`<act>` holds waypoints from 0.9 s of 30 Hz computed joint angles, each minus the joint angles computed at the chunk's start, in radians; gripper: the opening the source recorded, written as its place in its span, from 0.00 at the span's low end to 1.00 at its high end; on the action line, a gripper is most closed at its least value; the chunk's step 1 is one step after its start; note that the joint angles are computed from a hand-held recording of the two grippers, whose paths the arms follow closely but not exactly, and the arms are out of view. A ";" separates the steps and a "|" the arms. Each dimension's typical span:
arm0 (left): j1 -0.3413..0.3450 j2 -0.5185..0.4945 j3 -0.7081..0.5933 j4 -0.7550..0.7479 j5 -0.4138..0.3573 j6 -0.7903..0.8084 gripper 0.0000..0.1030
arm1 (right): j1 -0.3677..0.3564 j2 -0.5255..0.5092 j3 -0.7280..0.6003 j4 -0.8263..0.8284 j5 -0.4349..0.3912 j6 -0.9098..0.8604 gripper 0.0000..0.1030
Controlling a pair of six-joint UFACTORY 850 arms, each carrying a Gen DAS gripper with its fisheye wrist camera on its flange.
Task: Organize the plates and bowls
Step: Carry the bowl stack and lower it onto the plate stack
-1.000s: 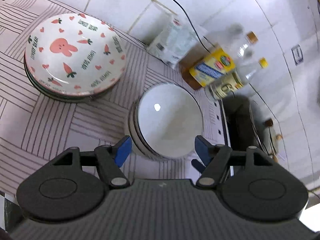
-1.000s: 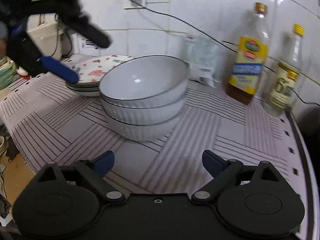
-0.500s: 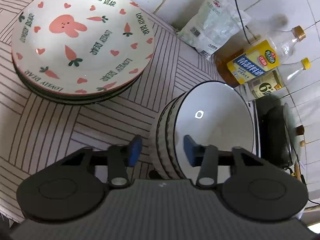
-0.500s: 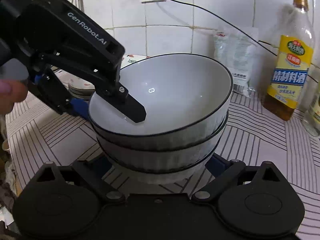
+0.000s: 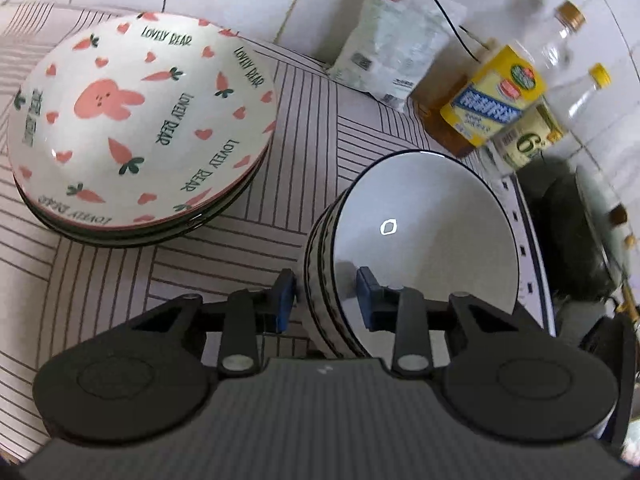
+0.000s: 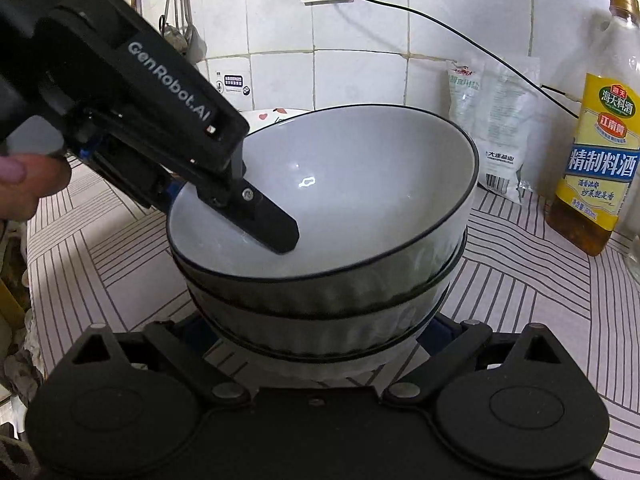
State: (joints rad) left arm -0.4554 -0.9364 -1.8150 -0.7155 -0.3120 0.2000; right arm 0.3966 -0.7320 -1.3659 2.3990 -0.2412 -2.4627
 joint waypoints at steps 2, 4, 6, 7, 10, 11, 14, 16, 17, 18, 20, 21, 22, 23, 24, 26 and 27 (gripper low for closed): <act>-0.003 0.001 -0.008 0.070 -0.013 -0.055 0.30 | 0.005 0.005 0.008 0.036 0.003 -0.029 0.97; -0.007 0.008 -0.004 0.124 -0.015 -0.084 0.30 | 0.010 0.010 0.006 0.018 0.022 0.000 0.97; -0.006 0.014 -0.003 0.134 -0.026 -0.090 0.31 | 0.016 0.017 -0.003 -0.016 0.051 0.055 0.97; -0.003 0.020 -0.003 0.121 -0.033 -0.078 0.31 | 0.018 0.028 0.008 0.029 0.044 0.026 0.97; 0.003 0.046 0.010 0.098 -0.040 -0.053 0.31 | 0.026 0.055 0.020 0.135 0.044 -0.075 0.97; 0.004 0.057 0.017 0.094 -0.038 -0.044 0.31 | 0.029 0.062 0.020 0.172 0.046 -0.115 0.97; 0.010 0.097 0.043 0.083 -0.034 -0.003 0.31 | 0.037 0.082 0.015 0.218 0.045 -0.166 0.97; 0.015 0.119 0.055 0.094 -0.034 -0.001 0.31 | 0.042 0.089 0.004 0.202 0.044 -0.155 0.97; 0.019 0.129 0.060 0.107 -0.035 -0.011 0.32 | 0.045 0.089 -0.007 0.191 0.047 -0.150 0.97; 0.022 0.140 0.066 0.121 -0.034 -0.020 0.32 | 0.049 0.088 -0.018 0.184 0.049 -0.150 0.97; 0.030 0.160 0.081 0.143 -0.027 -0.029 0.32 | 0.055 0.078 -0.046 0.147 0.054 -0.128 0.97; 0.035 0.167 0.085 0.157 -0.028 -0.040 0.32 | 0.057 0.069 -0.066 0.099 0.059 -0.089 0.97; 0.042 0.173 0.088 0.164 -0.030 -0.047 0.32 | 0.061 0.060 -0.086 0.070 0.061 -0.066 0.97; 0.049 0.177 0.088 0.176 -0.034 -0.057 0.32 | 0.066 0.054 -0.094 0.076 0.059 -0.074 0.97; 0.056 0.180 0.087 0.189 -0.038 -0.069 0.32 | 0.071 0.044 -0.110 0.053 0.061 -0.054 0.97; 0.070 0.185 0.088 0.210 -0.041 -0.082 0.33 | 0.077 0.015 -0.155 0.002 0.065 -0.009 0.97; 0.077 0.182 0.082 0.231 -0.046 -0.097 0.33 | 0.082 -0.002 -0.181 -0.033 0.070 0.025 0.97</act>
